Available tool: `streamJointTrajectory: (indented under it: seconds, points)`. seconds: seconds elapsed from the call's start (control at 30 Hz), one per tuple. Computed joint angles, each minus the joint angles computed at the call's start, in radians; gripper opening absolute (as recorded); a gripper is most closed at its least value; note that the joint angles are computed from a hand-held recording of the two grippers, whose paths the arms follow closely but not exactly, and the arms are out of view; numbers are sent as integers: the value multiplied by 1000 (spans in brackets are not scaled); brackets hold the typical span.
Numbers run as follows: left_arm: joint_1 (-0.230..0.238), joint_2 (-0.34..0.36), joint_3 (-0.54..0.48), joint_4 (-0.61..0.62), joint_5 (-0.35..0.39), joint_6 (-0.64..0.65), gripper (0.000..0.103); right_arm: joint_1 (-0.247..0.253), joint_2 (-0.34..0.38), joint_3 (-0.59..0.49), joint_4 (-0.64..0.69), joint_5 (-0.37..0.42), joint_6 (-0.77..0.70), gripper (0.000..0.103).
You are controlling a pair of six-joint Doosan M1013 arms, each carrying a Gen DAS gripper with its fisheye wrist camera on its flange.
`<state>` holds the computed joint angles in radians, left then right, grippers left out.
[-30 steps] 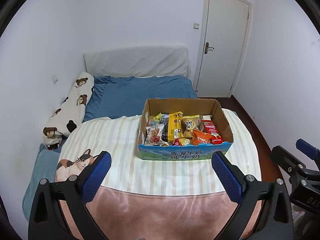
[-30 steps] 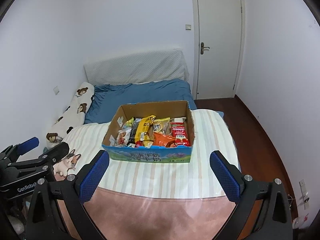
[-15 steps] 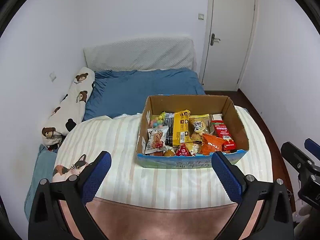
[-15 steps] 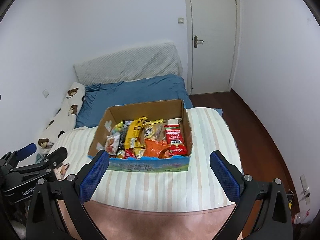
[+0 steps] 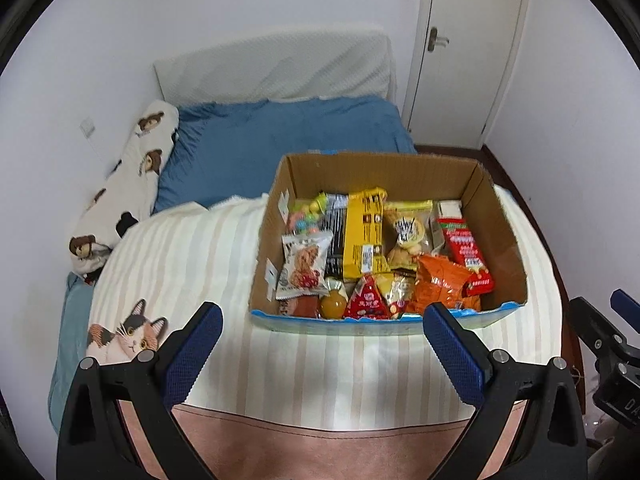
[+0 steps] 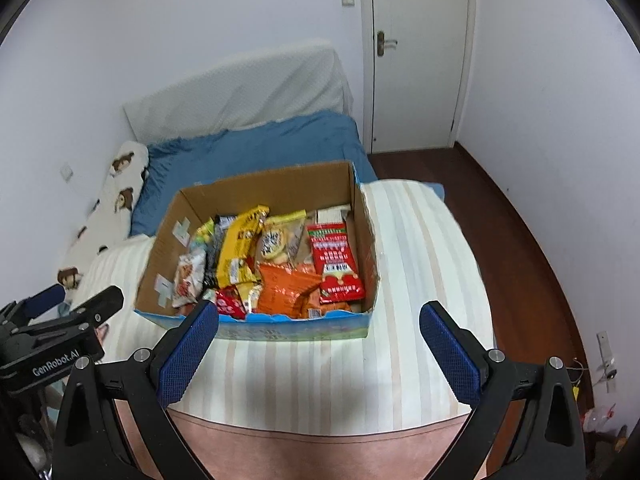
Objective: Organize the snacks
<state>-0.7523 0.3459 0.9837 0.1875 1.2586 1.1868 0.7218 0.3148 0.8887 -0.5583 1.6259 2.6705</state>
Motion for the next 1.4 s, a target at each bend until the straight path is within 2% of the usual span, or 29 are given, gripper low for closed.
streamJointTrajectory:
  seconds: [0.2,0.4,1.4]
  points:
    - [10,41,-37,-54,61,32,103,-33,4,17,67,1,-21,102]
    - [11,58,-51,-62,80,43,103,-50,7,18,95,-1,-32,103]
    - [11,56,-73,-76,85,65,103,-40,14,-12,108,38,-37,103]
